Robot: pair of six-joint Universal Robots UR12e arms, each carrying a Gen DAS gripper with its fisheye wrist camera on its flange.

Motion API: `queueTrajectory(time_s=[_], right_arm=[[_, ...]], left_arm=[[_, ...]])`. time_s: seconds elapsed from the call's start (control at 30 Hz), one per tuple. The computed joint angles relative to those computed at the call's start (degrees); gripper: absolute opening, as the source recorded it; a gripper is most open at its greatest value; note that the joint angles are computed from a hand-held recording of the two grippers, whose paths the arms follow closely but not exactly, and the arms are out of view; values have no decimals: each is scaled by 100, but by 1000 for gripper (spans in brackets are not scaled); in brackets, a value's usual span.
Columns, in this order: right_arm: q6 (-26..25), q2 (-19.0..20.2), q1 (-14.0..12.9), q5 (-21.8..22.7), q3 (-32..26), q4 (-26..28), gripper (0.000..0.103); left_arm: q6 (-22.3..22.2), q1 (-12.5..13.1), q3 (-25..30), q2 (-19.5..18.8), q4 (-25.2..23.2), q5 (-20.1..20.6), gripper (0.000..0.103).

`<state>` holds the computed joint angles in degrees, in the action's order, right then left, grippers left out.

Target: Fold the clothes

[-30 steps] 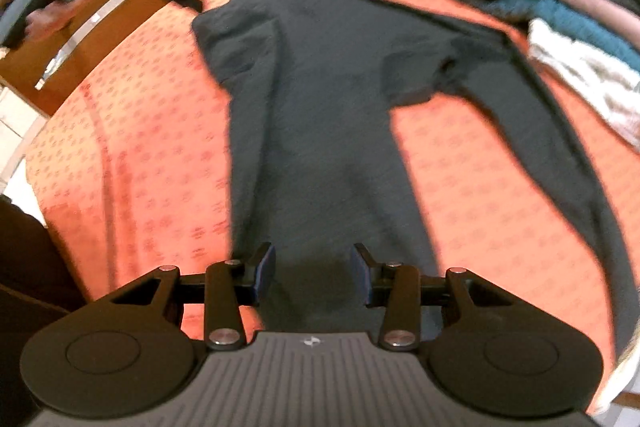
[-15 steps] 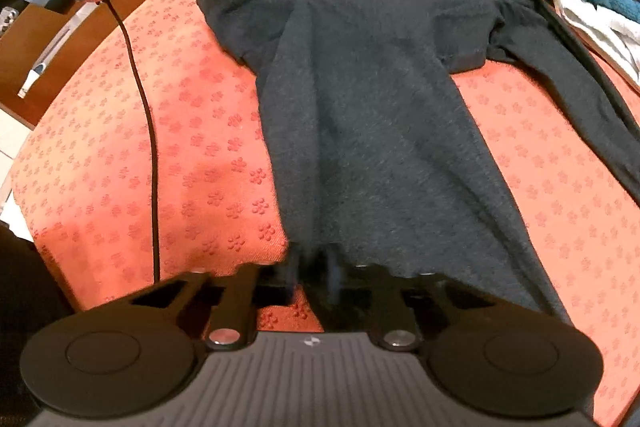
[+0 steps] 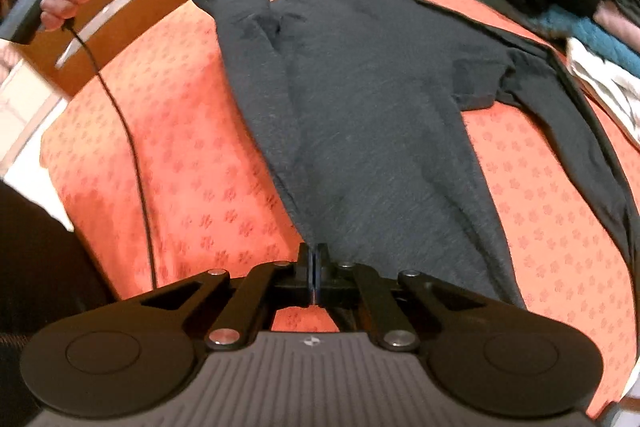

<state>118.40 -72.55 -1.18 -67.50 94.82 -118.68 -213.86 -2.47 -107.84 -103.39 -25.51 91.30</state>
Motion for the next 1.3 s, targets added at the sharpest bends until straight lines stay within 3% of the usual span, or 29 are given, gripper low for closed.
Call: queueTrajectory(time_s=[0.3, 0.4, 0.53, 0.7, 0.9, 1.0, 1.07, 1.17, 1.23, 1.3], right_arm=[[-507, -17, 66, -404, 147, 158, 2], [-584, -66, 57, -414, 214, 99, 3], [-593, -91, 37, -352, 250, -46, 4], [-432, -61, 33, -274, 286, -360, 18], [-389, -25, 81, -249, 383, -740, 24], [-343, 20, 122, -314, 418, -965, 23], [-328, 54, 146, -383, 411, -1015, 3], [-350, 41, 148, -401, 387, -956, 0], [-391, -1, 108, -340, 325, -738, 1], [-483, -40, 54, -288, 224, -408, 0]], left_arm=[[-1056, -180, -711, 397, -78, 306, 17], [-1362, -231, -811, 448, 104, 275, 25], [-1708, -299, -828, 390, 435, 273, 45], [-2237, -313, -804, 273, 730, 284, 52], [-3148, -271, -762, 72, 1144, 415, 53], [-3392, -251, -749, -14, 1368, 382, 53], [-3521, -229, -690, -67, 1289, 283, 53], [-3549, -208, -525, -84, 756, 244, 50], [-3557, -196, -515, -79, 719, 277, 16], [-3593, -188, -567, -41, 810, 290, 9]])
